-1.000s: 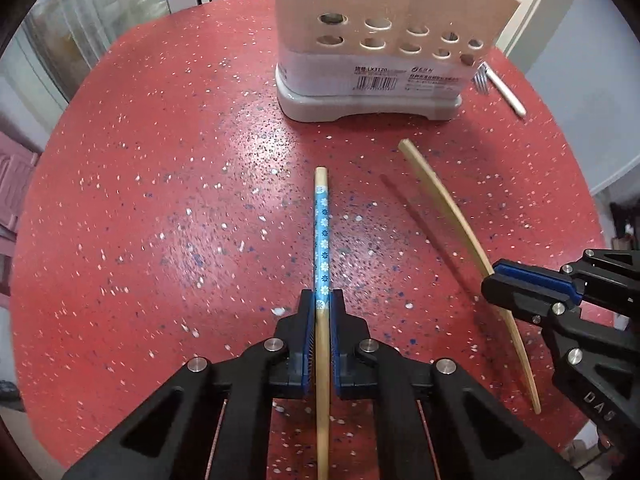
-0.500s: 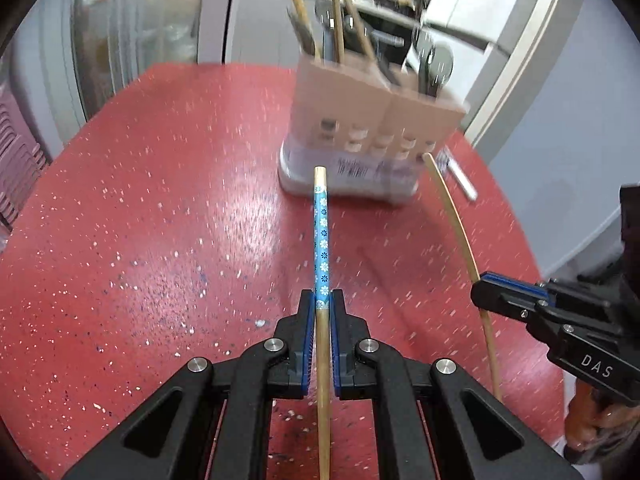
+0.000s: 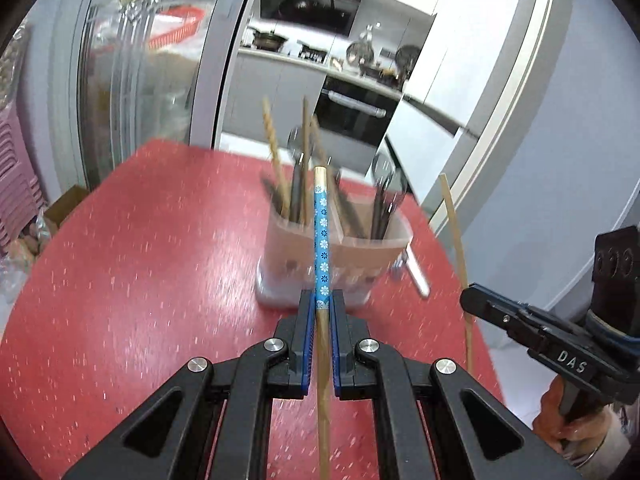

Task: Organize utensils
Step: 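Lift both chopsticks upright and carry them to the beige holder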

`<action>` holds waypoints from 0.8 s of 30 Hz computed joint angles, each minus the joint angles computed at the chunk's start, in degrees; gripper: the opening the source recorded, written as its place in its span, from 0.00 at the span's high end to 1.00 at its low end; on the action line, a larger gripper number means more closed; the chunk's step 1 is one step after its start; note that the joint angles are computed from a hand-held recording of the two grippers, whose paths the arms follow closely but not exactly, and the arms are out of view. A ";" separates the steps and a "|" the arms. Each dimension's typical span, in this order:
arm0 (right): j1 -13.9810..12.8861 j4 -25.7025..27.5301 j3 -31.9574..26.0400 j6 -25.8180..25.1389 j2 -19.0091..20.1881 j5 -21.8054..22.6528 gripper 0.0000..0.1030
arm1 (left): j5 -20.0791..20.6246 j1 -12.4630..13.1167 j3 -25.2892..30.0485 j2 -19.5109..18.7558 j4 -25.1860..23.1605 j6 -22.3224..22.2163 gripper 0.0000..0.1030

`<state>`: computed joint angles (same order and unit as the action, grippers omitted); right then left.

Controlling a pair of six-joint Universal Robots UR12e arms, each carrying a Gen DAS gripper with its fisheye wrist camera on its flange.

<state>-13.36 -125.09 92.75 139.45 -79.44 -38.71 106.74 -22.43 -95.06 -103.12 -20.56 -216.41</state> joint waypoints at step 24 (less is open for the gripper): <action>5.79 -28.26 -16.04 26.91 14.33 0.60 0.94 | 6.72 4.07 15.84 -11.03 7.35 6.07 0.69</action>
